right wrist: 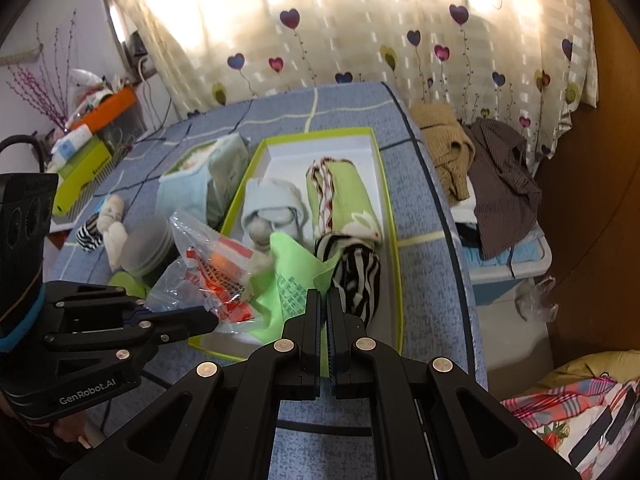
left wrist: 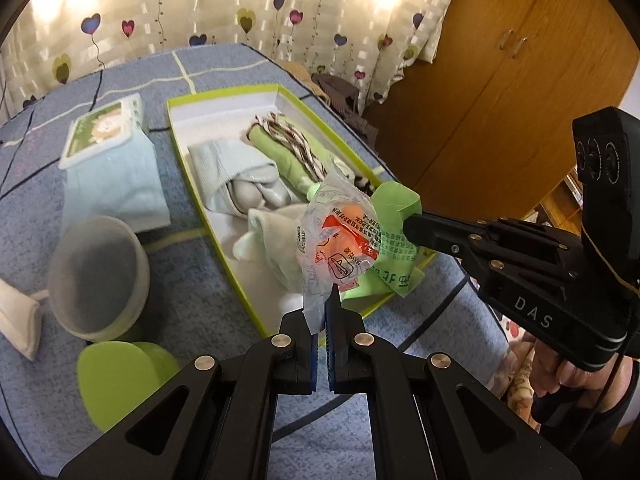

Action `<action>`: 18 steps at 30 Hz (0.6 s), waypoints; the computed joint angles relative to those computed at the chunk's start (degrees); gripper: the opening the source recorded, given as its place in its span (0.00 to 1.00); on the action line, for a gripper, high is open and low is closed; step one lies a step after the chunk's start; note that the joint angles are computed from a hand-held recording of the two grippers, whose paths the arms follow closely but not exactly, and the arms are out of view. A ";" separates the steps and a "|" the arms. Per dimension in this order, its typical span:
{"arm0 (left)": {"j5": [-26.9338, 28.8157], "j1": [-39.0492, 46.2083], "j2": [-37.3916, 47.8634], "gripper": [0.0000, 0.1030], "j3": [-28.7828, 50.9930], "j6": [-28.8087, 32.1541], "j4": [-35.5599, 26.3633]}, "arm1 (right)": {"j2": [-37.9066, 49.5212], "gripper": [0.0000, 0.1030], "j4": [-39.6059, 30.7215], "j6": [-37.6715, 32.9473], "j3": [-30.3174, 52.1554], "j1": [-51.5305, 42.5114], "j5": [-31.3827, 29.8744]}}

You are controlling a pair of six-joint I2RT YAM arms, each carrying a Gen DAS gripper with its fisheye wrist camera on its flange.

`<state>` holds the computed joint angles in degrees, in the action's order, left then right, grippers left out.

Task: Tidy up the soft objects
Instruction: 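Carry the wrapped item and green cloth over the white box, then lower both held items into the box and open both grippers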

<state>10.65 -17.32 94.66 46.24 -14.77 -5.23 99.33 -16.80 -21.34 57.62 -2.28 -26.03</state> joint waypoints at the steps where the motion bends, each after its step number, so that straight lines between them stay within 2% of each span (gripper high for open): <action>1: 0.15 -0.16 0.74 0.03 0.34 -0.14 -0.13 | 0.47 0.03 -0.22 -0.36 0.13 0.10 0.36; 18: -0.76 0.40 8.43 0.03 7.92 -2.23 -1.93 | 10.92 0.03 -0.60 1.78 8.13 1.98 1.09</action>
<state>9.89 -16.92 103.09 54.16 -17.00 -7.15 110.25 -17.41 -19.56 65.75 -0.30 -24.94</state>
